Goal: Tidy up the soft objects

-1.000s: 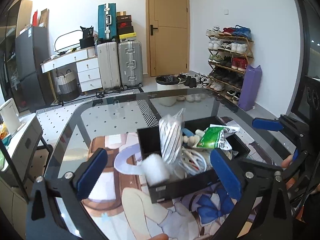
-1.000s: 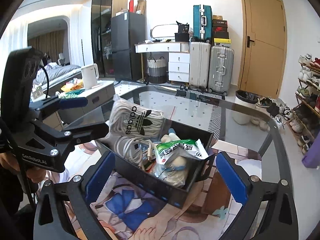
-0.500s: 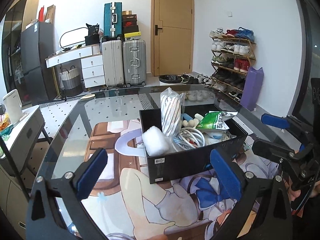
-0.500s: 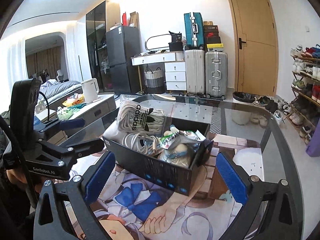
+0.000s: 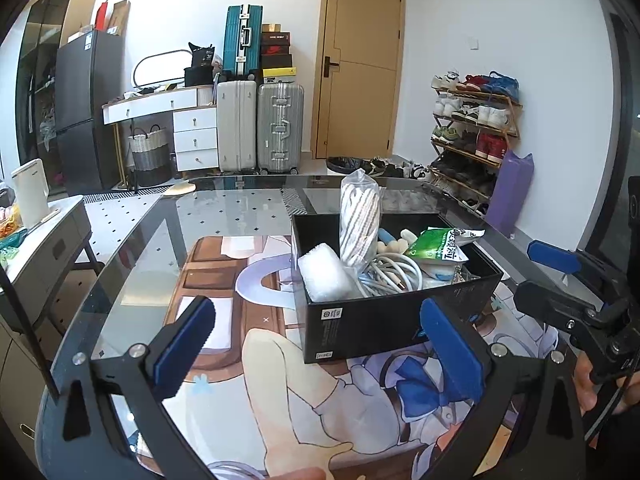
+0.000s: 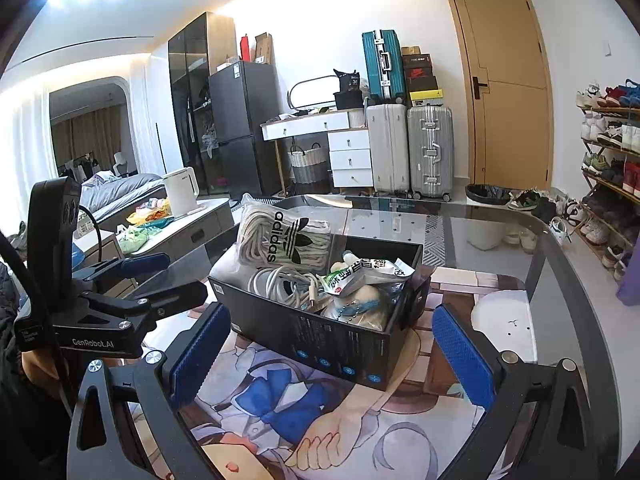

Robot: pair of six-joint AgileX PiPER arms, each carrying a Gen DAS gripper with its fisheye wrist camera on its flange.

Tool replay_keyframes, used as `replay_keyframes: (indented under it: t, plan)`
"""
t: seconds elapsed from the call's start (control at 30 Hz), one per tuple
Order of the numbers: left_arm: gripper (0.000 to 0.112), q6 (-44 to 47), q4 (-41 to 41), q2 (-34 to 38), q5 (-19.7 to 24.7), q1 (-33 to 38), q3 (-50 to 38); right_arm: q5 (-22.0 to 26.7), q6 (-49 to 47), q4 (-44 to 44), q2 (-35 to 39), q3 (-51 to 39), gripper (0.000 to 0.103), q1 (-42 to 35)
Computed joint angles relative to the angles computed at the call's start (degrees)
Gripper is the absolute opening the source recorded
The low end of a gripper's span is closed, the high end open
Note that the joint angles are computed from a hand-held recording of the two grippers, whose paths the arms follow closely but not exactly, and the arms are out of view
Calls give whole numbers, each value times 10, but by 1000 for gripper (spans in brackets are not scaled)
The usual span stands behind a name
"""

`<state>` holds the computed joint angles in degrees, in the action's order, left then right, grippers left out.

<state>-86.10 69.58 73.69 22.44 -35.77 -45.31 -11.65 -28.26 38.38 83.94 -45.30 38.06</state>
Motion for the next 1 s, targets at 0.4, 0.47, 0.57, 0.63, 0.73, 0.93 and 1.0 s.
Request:
replay_keyframes:
  t: [0.4,0.47,0.57,0.63,0.73,0.93,1.0]
  plan:
    - [103,-30,27,-2,-7,-2,11,-6,-3,7,0,3,102,4]
    - [103,-30,26,-1,-7,-3,12,-12,-5,7,1,6,102,6]
    - [103,-38,35,-1,-5,-4,12,-10,1,-3,2,6,102,3]
    - [103,-57,51,-1,-5,-4,15,-20,-27,25,4,8,102,8]
    - [103,-77,67,-2,-5,-5,20,-23,-21,19,6,9,102,8]
    - [103,-90,76,0,1,-8,19,-23,-8,5,9,9,102,6]
    - [103,-97,82,1,3,-10,20,-26,-7,4,9,9,102,6]
